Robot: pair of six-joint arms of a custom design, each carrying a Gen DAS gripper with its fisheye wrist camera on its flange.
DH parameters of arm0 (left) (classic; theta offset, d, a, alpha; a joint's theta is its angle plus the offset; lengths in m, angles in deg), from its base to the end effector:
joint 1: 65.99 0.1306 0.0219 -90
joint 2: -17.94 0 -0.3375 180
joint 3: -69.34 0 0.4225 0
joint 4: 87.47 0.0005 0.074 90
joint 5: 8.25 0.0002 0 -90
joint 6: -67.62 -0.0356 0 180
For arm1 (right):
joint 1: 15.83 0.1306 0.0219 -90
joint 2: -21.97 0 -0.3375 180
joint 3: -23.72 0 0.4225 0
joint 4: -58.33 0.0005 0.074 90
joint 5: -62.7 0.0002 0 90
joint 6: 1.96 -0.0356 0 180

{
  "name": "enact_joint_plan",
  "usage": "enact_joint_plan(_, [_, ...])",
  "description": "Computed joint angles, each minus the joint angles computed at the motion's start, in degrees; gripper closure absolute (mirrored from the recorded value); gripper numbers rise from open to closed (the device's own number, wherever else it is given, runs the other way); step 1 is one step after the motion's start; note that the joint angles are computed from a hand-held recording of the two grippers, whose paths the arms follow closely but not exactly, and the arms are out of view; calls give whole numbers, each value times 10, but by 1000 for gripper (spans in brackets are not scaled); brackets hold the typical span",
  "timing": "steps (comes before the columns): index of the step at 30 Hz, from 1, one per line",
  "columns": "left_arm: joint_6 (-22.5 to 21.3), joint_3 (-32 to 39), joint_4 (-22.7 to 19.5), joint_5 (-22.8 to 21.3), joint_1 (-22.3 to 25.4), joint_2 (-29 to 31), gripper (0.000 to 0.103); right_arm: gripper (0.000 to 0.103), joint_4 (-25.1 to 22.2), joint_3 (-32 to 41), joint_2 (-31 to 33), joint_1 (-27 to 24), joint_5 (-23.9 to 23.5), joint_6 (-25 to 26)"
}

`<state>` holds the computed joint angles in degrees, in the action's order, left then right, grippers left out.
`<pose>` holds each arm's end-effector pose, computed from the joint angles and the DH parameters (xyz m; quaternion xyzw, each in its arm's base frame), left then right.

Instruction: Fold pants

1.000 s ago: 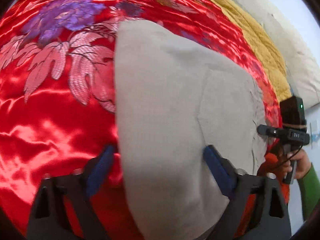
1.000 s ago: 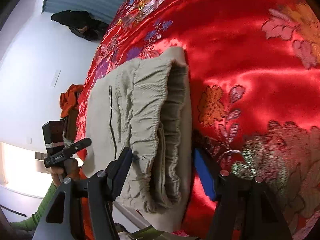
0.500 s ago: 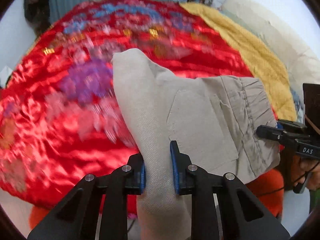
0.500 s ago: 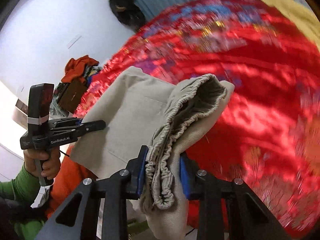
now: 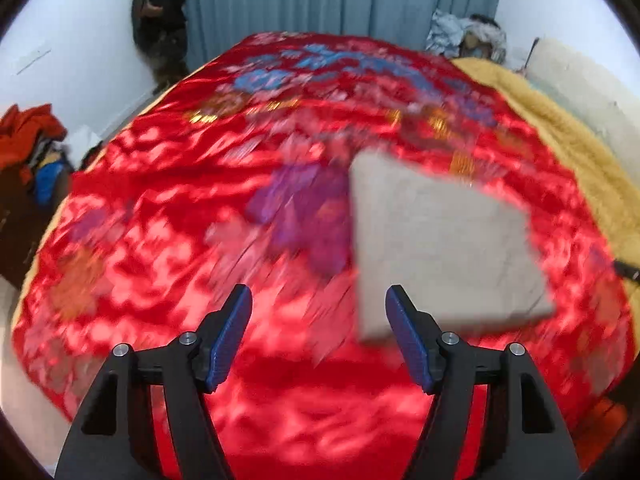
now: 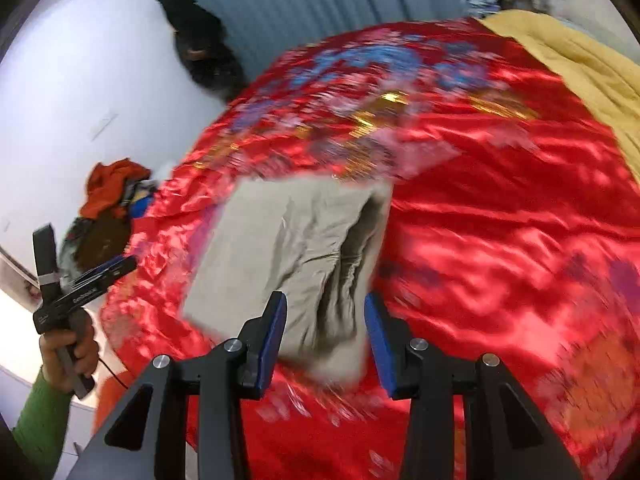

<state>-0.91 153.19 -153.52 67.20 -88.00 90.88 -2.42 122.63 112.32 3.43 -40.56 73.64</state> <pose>0.3736 -0.1419 0.4441 -0.0335 0.9466 0.0022 0.3207 0.4772 0.1749 0.4450 -0.0772 0.9373 0.1977 0.2764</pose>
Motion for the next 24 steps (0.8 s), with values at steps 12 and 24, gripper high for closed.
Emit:
enact_joint_plan(12, [181,-21,-134,-187,-236,-75,3,0,-35,-150,-174,106,217,-62])
enact_joint_plan(24, [317,13,-265,-246,-358,-106,3,0,-124,-141,-212,331,343,-204])
